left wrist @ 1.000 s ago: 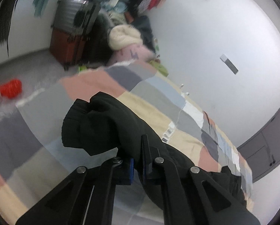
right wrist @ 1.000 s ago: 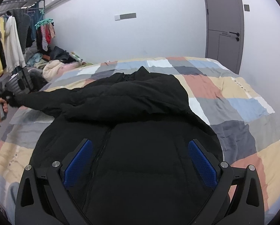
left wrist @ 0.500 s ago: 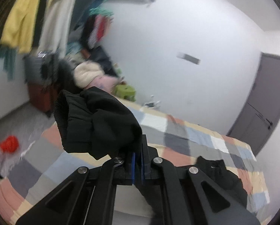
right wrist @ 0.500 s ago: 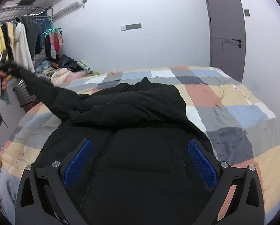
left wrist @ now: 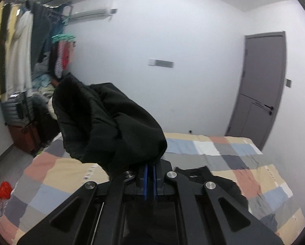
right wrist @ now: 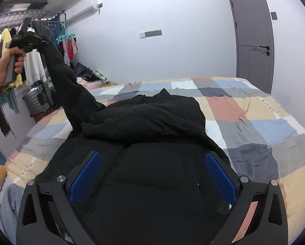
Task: Fold large clothes
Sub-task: 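Lift the cuff with the left gripper and carry it across the jacket body, then lay the sleeve over the jacket front and open the left gripper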
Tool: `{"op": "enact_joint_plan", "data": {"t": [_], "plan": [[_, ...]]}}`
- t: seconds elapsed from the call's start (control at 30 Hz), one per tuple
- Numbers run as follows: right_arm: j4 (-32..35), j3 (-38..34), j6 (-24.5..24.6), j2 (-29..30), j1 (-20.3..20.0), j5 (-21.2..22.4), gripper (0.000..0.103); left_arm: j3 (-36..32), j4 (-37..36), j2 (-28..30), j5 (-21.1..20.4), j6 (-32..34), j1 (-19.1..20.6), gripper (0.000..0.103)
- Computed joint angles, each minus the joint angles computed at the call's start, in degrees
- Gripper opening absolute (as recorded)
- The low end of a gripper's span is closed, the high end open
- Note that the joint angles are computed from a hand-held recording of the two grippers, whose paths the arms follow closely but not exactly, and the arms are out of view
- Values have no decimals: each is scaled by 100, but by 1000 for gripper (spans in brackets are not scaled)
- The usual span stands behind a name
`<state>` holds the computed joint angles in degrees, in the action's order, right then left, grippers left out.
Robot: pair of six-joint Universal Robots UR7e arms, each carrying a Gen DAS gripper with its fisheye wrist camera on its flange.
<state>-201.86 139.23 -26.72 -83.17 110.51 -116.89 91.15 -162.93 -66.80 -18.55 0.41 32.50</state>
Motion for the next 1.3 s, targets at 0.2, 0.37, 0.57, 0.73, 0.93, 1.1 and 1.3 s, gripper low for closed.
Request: {"op": "enact_joint_plan", "data": {"t": [0.2, 0.37, 0.57, 0.73, 0.93, 1.1, 1.3], "plan": [[23, 135, -34, -191, -239, 299, 103, 105, -378, 610, -438, -173, -151, 1], [328, 166, 122, -375, -355, 503, 103, 74, -286, 1149, -890, -470, -94, 1], [413, 230, 242, -580, -462, 576, 103, -168, 32, 1817, -1584, -728, -28, 1], [538, 269, 482, -778, -637, 707, 103, -400, 233, 2297, -2034, -1012, 143, 1], [568, 317, 544, -900, -889, 955, 103, -635, 658, 2786, -2531, -1446, 453, 2], [765, 335, 713, -1073, -1266, 1335, 103, -734, 1092, 3167, -2697, -1770, 668, 2], [836, 412, 840, -1245, -1467, 1592, 103, -660, 913, 3336, -2709, -1839, 808, 4]]}}
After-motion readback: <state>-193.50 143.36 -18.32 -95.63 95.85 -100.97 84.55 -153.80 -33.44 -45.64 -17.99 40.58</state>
